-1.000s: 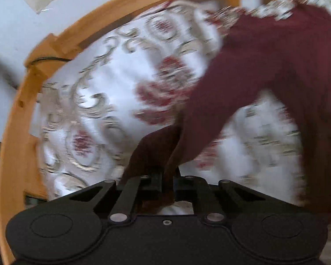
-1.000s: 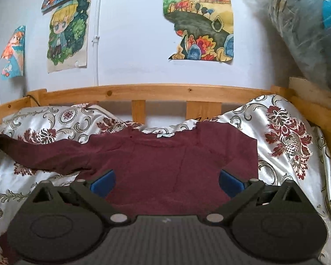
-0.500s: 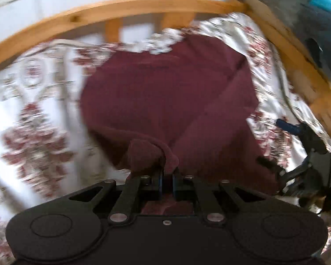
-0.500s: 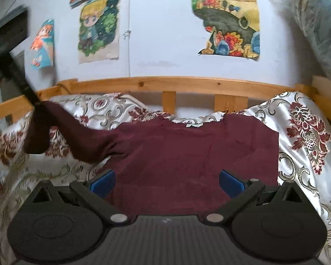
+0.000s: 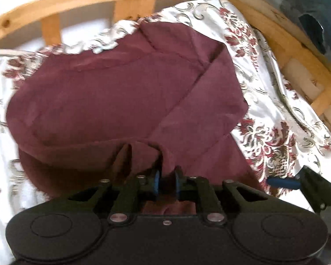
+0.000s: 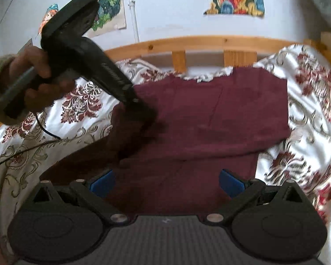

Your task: Fold small clothes

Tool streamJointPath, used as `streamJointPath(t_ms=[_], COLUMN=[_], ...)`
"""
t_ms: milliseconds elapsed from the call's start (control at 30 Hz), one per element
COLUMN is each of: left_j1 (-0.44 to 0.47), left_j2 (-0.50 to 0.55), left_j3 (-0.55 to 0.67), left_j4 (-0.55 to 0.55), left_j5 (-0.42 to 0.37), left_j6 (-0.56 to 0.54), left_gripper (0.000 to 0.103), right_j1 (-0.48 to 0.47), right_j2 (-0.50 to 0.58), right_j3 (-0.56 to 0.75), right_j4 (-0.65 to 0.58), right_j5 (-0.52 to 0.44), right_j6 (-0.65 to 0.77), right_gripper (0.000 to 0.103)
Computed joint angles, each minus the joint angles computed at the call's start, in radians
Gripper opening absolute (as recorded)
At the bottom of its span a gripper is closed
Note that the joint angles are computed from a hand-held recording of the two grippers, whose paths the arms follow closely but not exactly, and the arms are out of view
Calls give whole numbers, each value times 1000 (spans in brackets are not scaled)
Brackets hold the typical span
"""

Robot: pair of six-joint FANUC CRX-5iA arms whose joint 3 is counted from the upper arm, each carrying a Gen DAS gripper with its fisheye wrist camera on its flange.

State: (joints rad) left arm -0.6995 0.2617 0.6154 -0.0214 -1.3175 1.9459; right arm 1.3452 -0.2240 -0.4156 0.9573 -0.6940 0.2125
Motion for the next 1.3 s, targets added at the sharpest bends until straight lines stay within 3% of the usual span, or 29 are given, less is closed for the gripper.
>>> streamJointPath(t_ms=[233,400,533,567,700,767,900,967,1000,1067,1200,1300], left_j1=[25,52,72,89,173,217,339,392,404,417,361,327], left_j2=[-67,-167,-224,-240,-293,-294,-308,-301,-300,-292,-280,-291], left_j3=[-136,-206,-217,-234,-316,-341,-446,-490,-511,-539,-475,-432], left_j4=[73,-31,-204,-223,-260,-239,-58,68,114,190,49,-66], left_j5=[132,112,6,0,39,62,208,257,285,317,273,228], left_j6=[-2,54,130,139,134,136,102,68,63,26,163,214], left_gripper=[60,68,68,68,68,64,63,58,53,10,8,7], right_j1=[-3,-30,-66,-71,-91,-103,-114,-120,-122,-122,-106,-101], right_j2=[14,51,101,113,170,191,233,243,245,253,248,216], right_j3=[23,52,116,136,225,256,310,322,320,324,318,336], right_j4=[-79,-85,-170,-200,-346,-418,-501,-532,-536,-520,-437,-490], right_j5=[32,78,122,121,96,95,64,65,75,76,83,75], right_j6=[29,-20,-65,-64,-23,-1,40,46,40,35,93,269], right_gripper=[103,101,87,79,69,65,51,34,31,12,5,4])
